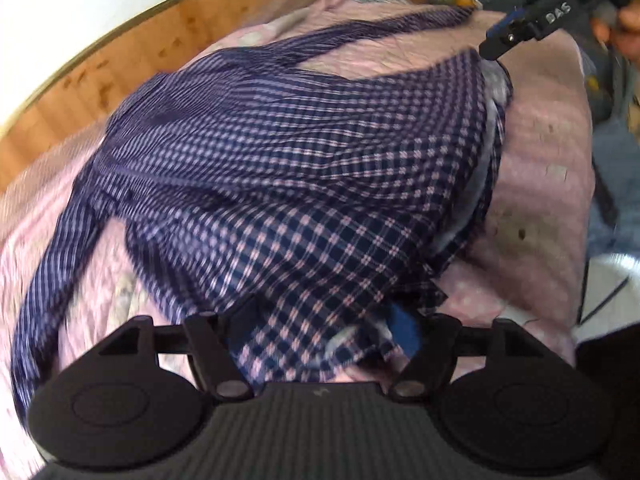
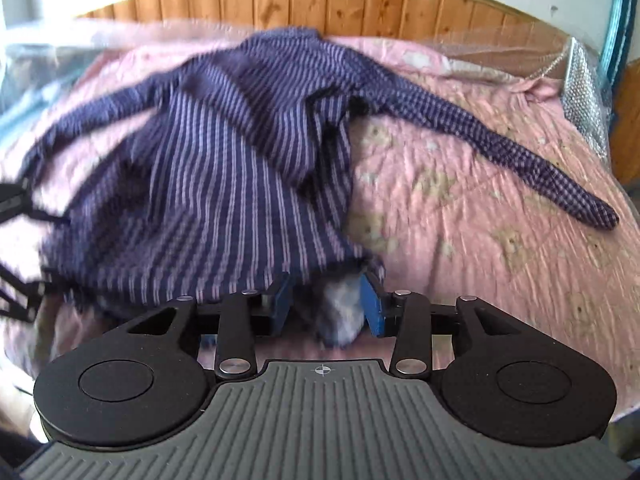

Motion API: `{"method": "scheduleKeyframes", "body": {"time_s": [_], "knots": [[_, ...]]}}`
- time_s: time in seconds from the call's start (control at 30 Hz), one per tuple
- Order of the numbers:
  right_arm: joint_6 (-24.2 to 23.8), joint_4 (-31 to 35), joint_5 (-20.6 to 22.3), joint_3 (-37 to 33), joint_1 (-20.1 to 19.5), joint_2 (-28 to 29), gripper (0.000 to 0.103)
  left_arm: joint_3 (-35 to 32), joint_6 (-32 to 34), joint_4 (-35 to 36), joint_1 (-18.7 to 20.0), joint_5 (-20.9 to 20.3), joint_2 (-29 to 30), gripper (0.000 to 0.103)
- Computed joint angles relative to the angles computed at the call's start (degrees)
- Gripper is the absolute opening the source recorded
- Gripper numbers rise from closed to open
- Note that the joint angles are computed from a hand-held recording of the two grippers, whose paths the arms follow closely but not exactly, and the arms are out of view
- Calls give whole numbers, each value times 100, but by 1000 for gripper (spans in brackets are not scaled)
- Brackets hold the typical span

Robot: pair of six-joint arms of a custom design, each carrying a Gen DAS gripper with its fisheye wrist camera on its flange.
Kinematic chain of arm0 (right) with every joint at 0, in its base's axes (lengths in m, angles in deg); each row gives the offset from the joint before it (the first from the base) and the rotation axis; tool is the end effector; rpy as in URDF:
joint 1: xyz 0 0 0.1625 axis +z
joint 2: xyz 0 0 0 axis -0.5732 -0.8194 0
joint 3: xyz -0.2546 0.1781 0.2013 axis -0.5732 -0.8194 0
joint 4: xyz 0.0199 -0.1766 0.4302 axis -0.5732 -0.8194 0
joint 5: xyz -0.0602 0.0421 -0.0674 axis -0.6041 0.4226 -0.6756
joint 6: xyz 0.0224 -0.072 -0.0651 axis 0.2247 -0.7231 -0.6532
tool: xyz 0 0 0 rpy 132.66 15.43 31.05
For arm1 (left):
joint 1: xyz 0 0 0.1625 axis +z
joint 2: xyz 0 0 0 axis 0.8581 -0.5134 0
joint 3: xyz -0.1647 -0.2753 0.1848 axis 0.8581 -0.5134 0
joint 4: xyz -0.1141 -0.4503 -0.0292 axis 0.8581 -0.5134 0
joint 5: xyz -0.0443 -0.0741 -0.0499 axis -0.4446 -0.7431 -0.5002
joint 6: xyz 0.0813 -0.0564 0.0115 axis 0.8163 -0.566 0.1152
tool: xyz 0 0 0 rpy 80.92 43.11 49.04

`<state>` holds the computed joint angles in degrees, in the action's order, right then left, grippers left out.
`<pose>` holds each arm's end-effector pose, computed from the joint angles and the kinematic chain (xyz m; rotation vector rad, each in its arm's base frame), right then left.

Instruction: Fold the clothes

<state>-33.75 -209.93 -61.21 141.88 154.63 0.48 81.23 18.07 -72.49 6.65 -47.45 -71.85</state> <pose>0.4606 -0.6510 0.0594 1.0518 -2.2831 0.5719 -0.0045 -0.5211 0.4246 0.7980 2.0384 -0.5520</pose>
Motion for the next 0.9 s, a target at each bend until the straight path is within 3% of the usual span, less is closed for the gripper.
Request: {"method": "scheduleKeyframes", "body": {"time_s": [0.03,0.1,0.17,0.23,0.33,0.4,0.57,0.63,0.77,0.8,0.83,0.87,0.9], "knots": [[-50,-17,-28,61,-8,-25,49,-31,63,-54,24,-20,28,66],[-254,-132,-97,177,-21,-54,54,-284,-321,131,100,-174,106,24],[-565,-290,-231,191,-43,1,55,-663,-1210,517,186,-503,123,7],[-702,-416,-330,142,-70,87,56,-958,-1988,584,301,-973,74,7],[-426,-266,-296,-34,-143,223,57,-1256,-2757,504,456,-1253,145,4],[-235,-224,-238,-176,-185,353,61,-1457,-3178,482,580,-1478,237,11],[262,-60,-298,-675,-252,777,64,-1400,-3142,-138,734,-1147,488,33],[418,-168,-264,-838,-235,895,64,-1365,-3032,-112,801,-1052,599,35],[621,-612,13,-1067,-203,1024,65,-1132,-2605,-511,762,-427,728,40],[689,-517,-55,-1185,-203,1098,70,-1088,-2447,-728,764,-358,752,38],[758,-408,-127,-1309,-204,1174,70,-1052,-2313,-924,762,-281,779,29],[841,-100,-132,-1433,-226,1227,69,-1079,-2419,-1010,751,-282,750,5],[920,237,-110,-1513,-253,1250,60,-1122,-2589,-1052,732,-278,717,2]]}}
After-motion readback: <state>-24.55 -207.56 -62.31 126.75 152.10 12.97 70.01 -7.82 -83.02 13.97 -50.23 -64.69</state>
